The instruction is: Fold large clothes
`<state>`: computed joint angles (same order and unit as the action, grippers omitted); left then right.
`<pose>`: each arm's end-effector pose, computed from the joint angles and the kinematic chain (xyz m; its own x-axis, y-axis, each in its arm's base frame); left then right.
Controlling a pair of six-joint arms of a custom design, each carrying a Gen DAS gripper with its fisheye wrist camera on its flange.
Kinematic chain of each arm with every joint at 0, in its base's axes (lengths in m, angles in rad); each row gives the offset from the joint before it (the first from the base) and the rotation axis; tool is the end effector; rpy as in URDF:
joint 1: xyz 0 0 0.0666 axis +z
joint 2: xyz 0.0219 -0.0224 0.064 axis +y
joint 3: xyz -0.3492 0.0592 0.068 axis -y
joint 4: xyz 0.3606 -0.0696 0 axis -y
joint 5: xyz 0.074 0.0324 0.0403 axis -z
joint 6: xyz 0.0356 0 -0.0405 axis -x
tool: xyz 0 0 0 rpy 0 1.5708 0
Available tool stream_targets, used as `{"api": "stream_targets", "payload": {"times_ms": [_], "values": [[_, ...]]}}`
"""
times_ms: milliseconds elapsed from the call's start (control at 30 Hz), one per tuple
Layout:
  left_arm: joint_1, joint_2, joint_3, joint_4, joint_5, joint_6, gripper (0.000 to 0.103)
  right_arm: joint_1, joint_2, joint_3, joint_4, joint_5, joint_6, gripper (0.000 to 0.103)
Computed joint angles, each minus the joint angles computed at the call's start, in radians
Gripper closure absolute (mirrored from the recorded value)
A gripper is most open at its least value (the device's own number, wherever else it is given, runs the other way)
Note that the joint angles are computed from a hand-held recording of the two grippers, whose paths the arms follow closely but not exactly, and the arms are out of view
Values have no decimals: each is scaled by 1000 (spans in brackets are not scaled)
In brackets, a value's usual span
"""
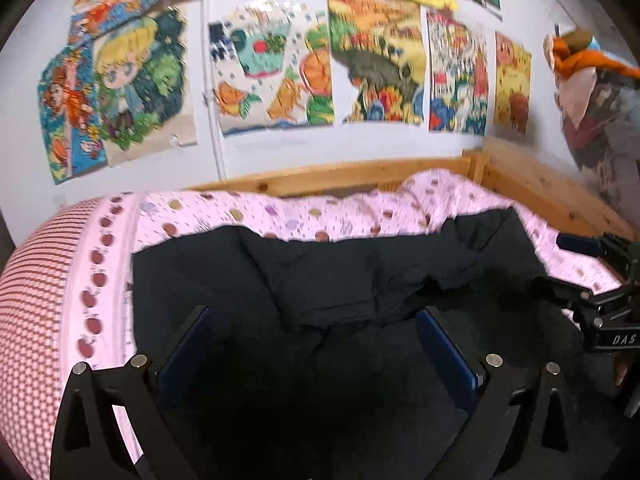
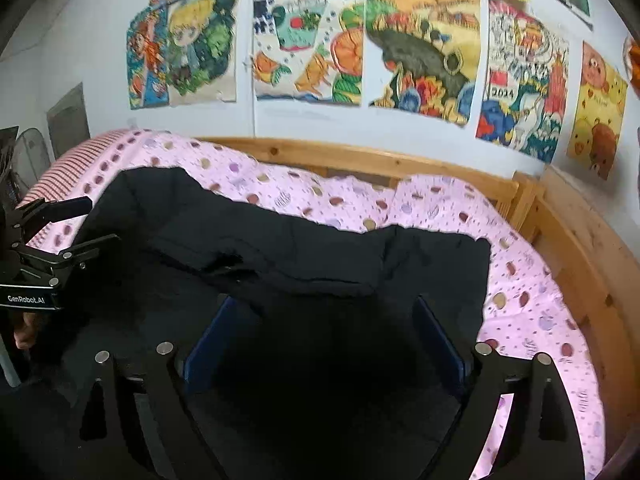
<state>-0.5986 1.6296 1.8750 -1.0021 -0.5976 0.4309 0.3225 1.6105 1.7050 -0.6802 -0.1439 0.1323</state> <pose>0.4532 -0.2853 0.4917 -0.5687 -0.0301 -0.8220 -0.1207 0.9916 0.0473 0.5236 0.1799 0.4503 -0.4634 -0.2925 -0.8365 -0.4924 0.8698 -0.0313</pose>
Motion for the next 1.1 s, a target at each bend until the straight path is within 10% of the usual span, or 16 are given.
{"api": "stream_targets", "payload": {"times_ms": [667,1100], "values": [[-275,-196,24,-186,-276,155,0,-10,-422,-234,-59,-70,-16,16],[-563,-190,154,-578,-441,436,0,-62,-717,-364,-200,-175,87,13]]}}
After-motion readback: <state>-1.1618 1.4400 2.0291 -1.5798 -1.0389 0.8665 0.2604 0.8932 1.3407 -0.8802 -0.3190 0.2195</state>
